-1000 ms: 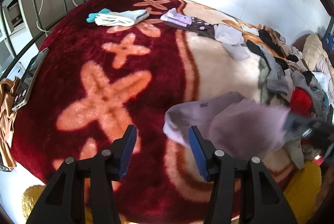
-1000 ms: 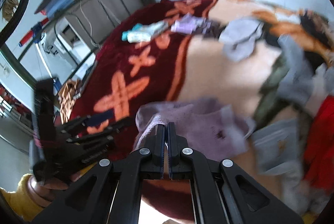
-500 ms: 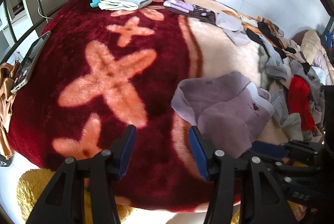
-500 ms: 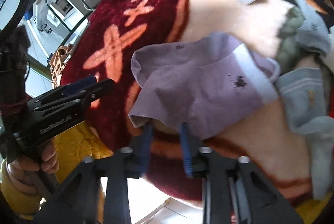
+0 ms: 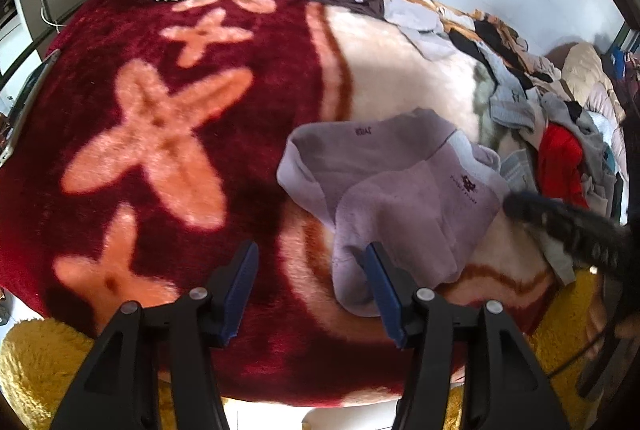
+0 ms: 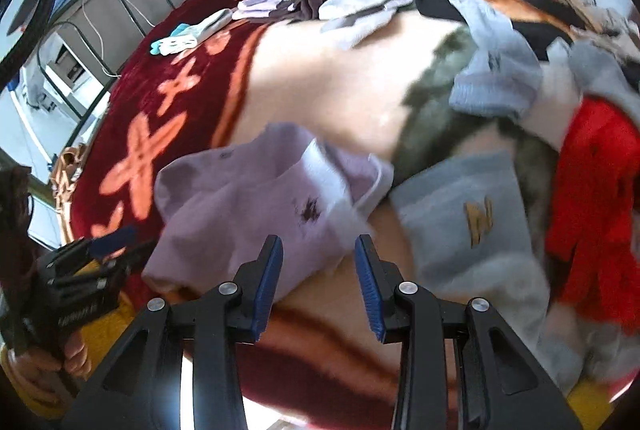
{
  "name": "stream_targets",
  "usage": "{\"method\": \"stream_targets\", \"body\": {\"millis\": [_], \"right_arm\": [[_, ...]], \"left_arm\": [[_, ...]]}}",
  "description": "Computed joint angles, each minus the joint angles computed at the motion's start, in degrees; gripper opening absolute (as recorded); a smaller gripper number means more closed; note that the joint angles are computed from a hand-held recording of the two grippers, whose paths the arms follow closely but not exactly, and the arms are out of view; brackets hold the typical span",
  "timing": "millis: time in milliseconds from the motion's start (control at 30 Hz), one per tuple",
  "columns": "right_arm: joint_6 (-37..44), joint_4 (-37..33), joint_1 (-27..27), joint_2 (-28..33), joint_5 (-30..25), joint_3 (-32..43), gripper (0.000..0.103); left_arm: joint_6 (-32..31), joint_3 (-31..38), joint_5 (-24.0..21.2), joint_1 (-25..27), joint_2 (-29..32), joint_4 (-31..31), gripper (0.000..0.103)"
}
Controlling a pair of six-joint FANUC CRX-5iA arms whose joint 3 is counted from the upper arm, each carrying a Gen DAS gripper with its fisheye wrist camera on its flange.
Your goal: Organize soft objects
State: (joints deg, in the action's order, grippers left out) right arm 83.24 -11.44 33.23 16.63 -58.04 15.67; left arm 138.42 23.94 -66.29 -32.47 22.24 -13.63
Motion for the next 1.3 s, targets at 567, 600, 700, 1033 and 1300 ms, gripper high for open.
{"method": "stream_targets", "body": {"millis": [567,600,700,1033,1300], "right_arm": [[3.31,-0.54,-0.66,6.5,-4.91,5.74,0.022],[3.43,-1.02,-0.81,6.25,-5.16,5.8,0.019],[3.67,-2.06,-1.06,4.6,-4.96,4.97,0.013],[1.74,-4.03,-2.58,-0.56,-8.43,0.9,0.013],[-5.16,0.02,-2.64,-0.18,-10.96,-0.49,0.025]], "left_arm": [[-2.82,1.44,0.25,0.74,3.23,3.48,0.052],[-3.33,0.72,1.29,0.94,2.92,4.15,0.04],[-4.7,-0.86,3.61,1.59,2.41,6.69,0.018],[-1.73,-0.9,1.49,1.01,-0.46,1.77,0.012],[-3.03,0.25,-0.53,0.59,0.11,2.11,0.027]]}}
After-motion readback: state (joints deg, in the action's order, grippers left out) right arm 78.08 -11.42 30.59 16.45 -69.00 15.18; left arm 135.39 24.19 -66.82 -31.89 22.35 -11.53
